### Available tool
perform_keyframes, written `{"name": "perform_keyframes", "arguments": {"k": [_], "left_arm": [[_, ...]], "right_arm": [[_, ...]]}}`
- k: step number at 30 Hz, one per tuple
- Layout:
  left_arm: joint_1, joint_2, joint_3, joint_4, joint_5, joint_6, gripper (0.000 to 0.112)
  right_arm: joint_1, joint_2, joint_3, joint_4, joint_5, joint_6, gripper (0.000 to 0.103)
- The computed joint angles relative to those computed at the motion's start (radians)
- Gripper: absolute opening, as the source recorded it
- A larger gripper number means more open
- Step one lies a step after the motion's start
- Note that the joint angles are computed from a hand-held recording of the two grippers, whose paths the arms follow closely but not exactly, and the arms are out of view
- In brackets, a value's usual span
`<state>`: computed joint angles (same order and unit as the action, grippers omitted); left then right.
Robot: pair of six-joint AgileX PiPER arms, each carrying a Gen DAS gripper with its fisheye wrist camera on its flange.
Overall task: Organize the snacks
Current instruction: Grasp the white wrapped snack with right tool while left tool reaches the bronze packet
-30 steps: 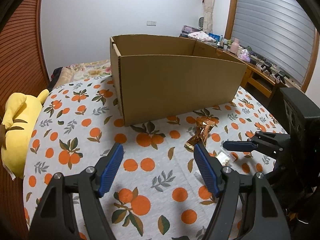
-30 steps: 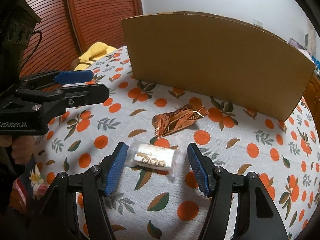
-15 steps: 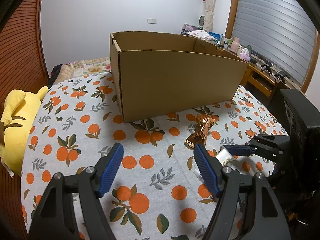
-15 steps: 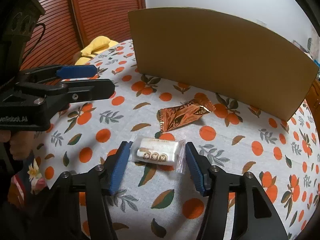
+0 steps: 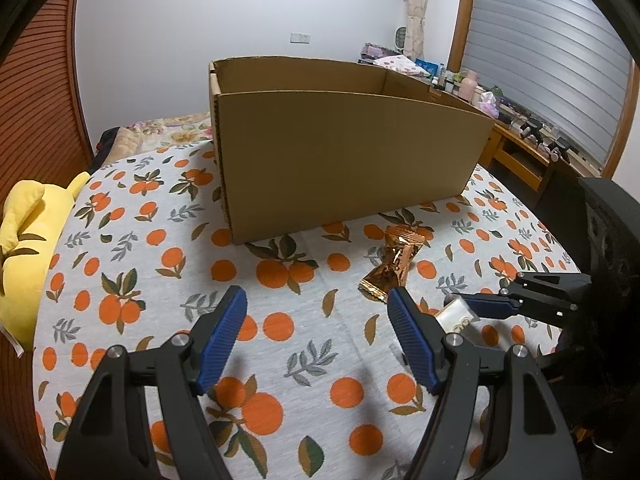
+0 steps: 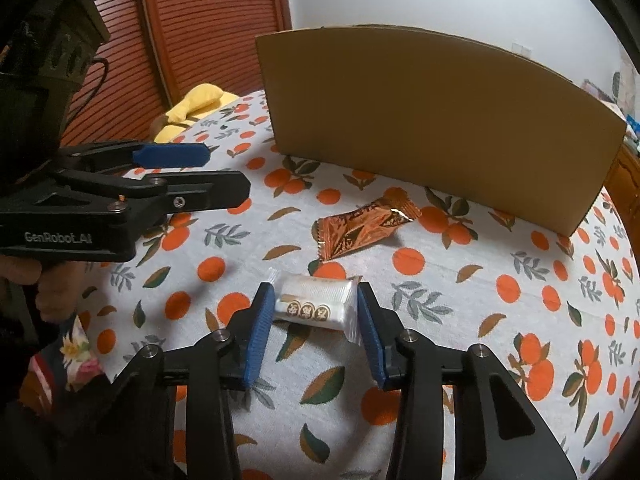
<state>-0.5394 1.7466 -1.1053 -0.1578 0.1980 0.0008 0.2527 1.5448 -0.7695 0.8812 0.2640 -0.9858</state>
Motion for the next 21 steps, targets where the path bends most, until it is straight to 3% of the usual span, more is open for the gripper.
{"name": "perform_keyframes", "arguments": {"k": [14, 21], "left_arm": [[-0.058, 0.162, -0.233, -0.071, 0.123, 0.099, 0.073], [-0.073, 0.241, -0.351, -0.131, 0.213, 0.190, 0.057]], "right_arm": [[-0.186, -0.088, 0.054, 0.130, 0.073, -0.176, 0.041], [-0.263, -0.097, 0.062, 0.165, 0.096, -0.224, 0.041]]}}
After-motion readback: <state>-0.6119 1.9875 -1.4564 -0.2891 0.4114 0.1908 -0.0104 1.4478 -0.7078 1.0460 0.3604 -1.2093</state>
